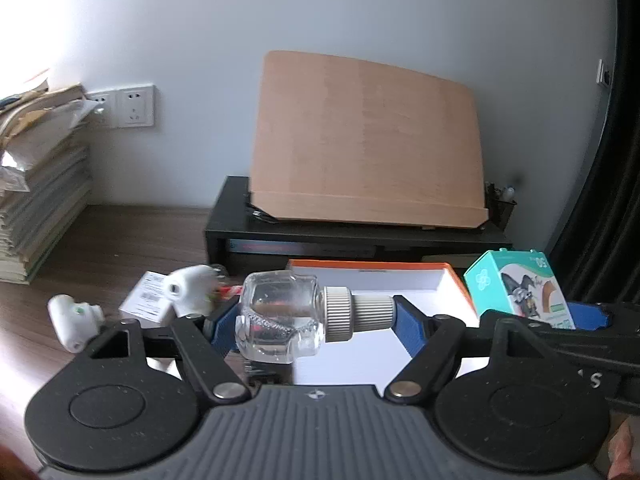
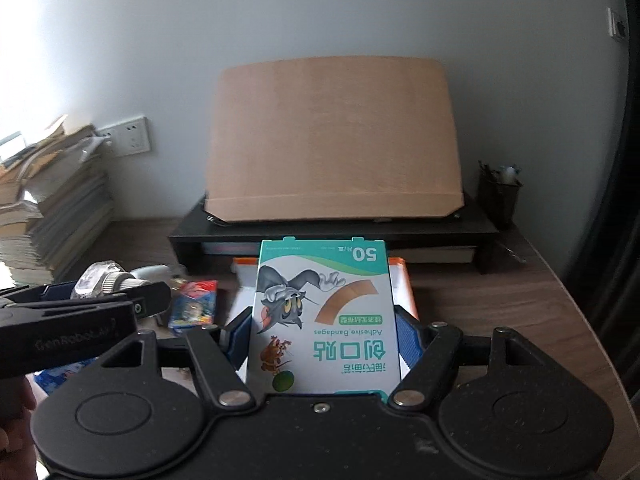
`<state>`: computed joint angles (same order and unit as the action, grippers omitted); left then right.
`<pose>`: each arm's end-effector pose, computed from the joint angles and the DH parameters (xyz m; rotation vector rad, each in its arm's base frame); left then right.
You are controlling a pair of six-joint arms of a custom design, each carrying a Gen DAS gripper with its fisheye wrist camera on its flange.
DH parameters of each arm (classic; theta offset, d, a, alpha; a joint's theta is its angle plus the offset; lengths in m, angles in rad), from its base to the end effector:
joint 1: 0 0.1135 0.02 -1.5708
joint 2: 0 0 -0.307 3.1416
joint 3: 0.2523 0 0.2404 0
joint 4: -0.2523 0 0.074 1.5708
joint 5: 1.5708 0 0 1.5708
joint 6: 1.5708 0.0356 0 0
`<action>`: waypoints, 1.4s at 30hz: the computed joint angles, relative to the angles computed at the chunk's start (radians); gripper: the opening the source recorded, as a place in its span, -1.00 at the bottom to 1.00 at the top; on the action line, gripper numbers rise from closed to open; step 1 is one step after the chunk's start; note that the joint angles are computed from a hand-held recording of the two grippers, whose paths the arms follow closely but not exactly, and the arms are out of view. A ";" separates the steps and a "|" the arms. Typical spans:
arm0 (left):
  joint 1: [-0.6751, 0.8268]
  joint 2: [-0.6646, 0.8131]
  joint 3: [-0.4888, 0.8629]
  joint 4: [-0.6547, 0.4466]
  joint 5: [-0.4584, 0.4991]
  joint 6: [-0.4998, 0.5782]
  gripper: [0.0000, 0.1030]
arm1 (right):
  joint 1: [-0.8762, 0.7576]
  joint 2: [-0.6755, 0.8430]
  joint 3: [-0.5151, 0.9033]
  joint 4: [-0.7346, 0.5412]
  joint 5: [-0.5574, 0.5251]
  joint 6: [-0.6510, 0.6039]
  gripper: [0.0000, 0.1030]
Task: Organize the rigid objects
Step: 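Carry the glass bottle and bandage box over the white tray with both tools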
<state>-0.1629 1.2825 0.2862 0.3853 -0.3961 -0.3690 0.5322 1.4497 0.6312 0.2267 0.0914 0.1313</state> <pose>0.1967 -0.0184 0.1837 -0.4382 2.0854 0.1204 0.2400 0.1376 0.2282 -0.3807 2.1399 0.2831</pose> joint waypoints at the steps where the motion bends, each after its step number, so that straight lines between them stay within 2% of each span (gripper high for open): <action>1: -0.021 0.020 0.007 0.007 -0.015 -0.016 0.53 | -0.016 0.004 0.007 -0.012 -0.008 -0.004 0.63; 8: -0.110 0.102 0.055 -0.005 -0.100 -0.102 0.53 | -0.097 0.023 0.033 -0.047 -0.045 -0.023 0.63; 15: -0.111 0.111 0.078 -0.042 -0.093 -0.109 0.53 | -0.109 0.041 0.050 -0.071 -0.050 -0.024 0.63; 19: -0.083 0.124 0.067 -0.006 -0.051 -0.074 0.53 | -0.093 0.057 0.062 -0.077 -0.015 -0.004 0.63; 28: 0.042 0.187 0.057 0.104 0.111 0.036 0.53 | -0.033 0.125 0.129 -0.101 0.087 0.037 0.63; 35: 0.140 0.218 0.051 0.133 0.210 0.101 0.53 | 0.016 0.201 0.191 -0.117 0.125 0.085 0.63; 42: 0.196 0.242 0.056 0.149 0.269 0.136 0.53 | 0.044 0.247 0.232 -0.136 0.153 0.111 0.63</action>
